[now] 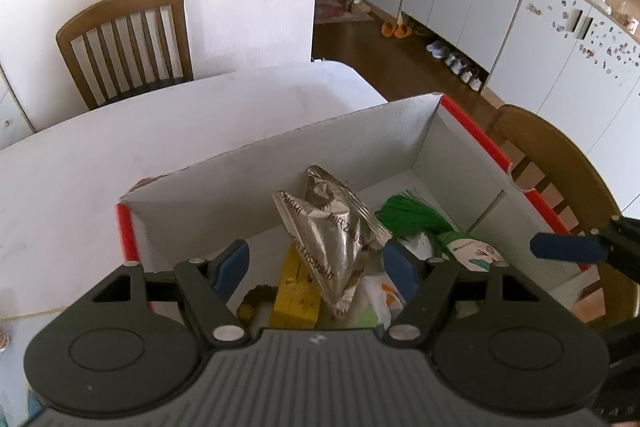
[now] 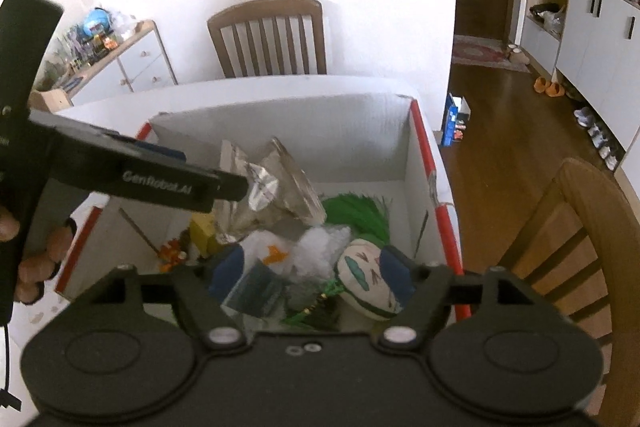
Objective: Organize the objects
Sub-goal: 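Open both tools to drop the snack bag and doll into the shoebox, then move both tools back over the teal sharpener and bunny-eared plush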
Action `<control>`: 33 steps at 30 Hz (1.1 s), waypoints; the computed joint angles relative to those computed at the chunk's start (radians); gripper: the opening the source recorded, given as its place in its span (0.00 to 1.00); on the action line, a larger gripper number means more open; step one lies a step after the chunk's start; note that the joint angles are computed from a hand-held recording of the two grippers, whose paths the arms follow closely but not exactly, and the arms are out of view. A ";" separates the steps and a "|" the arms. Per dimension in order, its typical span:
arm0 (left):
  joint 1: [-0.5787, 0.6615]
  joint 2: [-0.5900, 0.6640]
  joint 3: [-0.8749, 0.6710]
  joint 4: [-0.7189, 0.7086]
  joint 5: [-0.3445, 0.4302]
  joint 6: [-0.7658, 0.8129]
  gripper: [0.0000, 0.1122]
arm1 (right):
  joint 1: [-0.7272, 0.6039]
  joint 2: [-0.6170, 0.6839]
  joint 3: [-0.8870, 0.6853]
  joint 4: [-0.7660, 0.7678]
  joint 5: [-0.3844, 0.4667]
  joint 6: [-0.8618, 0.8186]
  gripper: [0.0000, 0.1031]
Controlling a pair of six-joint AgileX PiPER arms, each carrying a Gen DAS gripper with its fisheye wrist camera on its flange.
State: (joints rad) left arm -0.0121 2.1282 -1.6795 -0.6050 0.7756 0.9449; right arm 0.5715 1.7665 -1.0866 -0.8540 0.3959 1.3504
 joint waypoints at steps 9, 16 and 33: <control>0.117 -0.098 0.094 -0.133 0.074 0.162 0.66 | 0.063 -0.040 0.003 -0.076 0.029 0.109 0.84; 0.239 -0.137 0.108 -0.213 0.185 0.279 0.74 | 0.149 -0.050 -0.032 -0.161 0.107 0.244 0.92; 0.540 -0.043 -0.076 -0.288 0.421 0.455 0.91 | 0.350 0.138 -0.376 -0.089 0.343 0.255 0.93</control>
State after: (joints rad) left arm 0.5277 2.0848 -1.7551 -0.8931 1.1970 1.4003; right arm 0.9211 1.9049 -1.4625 -0.9434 0.7389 1.6055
